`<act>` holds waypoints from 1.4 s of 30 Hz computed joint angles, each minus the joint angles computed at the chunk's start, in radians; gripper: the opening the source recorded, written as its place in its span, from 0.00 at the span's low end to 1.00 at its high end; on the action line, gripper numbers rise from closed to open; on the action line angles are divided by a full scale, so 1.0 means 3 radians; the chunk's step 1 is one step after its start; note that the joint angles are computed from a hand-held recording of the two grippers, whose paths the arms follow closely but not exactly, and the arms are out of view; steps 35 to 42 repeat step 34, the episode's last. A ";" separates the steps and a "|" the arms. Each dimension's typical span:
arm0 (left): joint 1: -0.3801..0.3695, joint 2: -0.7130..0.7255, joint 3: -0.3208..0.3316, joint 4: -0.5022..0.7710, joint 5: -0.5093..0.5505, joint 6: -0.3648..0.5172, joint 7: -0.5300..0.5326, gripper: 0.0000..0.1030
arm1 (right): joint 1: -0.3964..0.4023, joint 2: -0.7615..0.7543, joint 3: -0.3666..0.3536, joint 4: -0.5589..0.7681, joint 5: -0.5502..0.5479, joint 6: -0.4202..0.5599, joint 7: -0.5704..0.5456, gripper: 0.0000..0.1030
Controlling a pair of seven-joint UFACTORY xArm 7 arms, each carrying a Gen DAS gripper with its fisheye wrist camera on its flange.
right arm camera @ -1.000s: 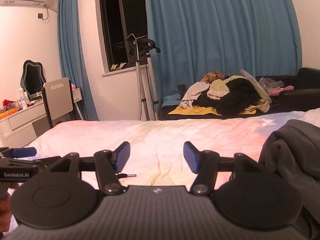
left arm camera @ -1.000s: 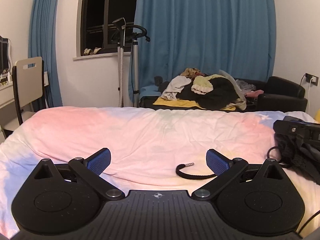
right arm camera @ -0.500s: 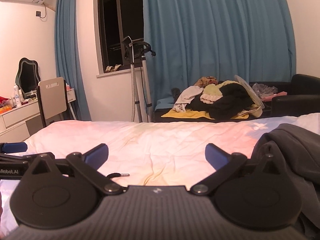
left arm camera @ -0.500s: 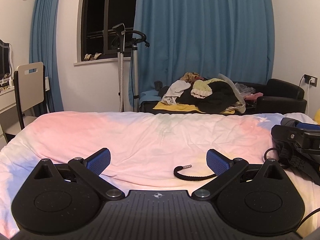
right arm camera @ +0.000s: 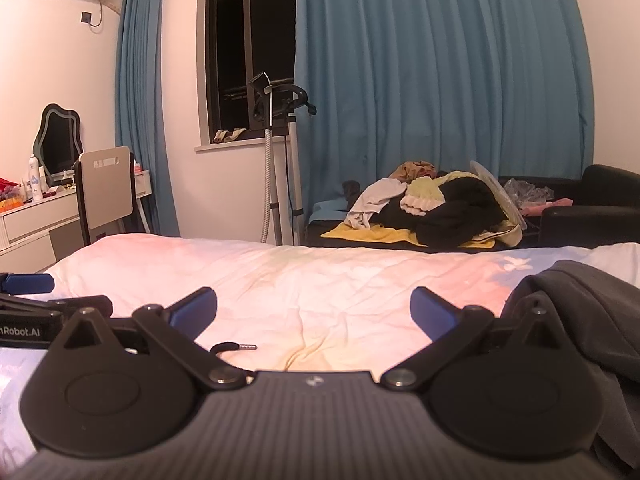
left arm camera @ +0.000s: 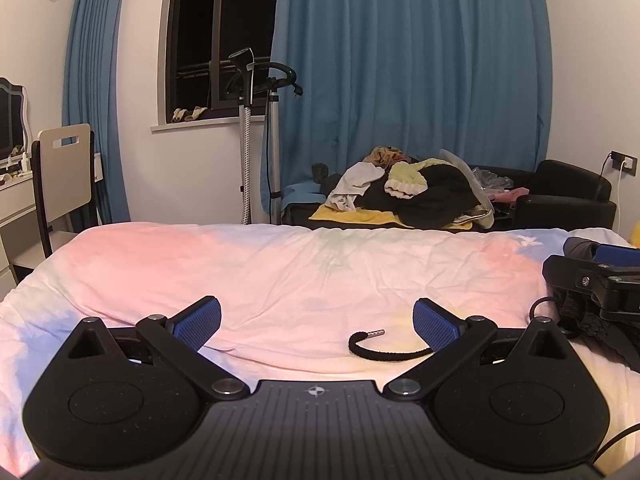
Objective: Fold clothes
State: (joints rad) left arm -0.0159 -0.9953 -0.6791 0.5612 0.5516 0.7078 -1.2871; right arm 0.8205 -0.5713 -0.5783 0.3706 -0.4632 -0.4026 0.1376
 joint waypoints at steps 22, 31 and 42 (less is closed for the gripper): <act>-0.0012 0.0080 -0.0030 0.0048 0.0045 0.0069 -0.0088 1.00 | 0.0064 -0.0038 -0.0002 0.0008 0.0249 0.0133 -0.0122 1.00; -0.0028 0.0079 -0.0001 0.0024 0.0076 0.0053 -0.0099 1.00 | 0.0096 -0.0083 0.0007 -0.0012 0.0384 0.0169 -0.0244 1.00; -0.0031 0.0080 -0.0005 0.0024 0.0073 0.0051 -0.0108 1.00 | 0.0125 -0.0092 -0.0023 -0.0016 0.0411 0.0175 -0.0288 1.00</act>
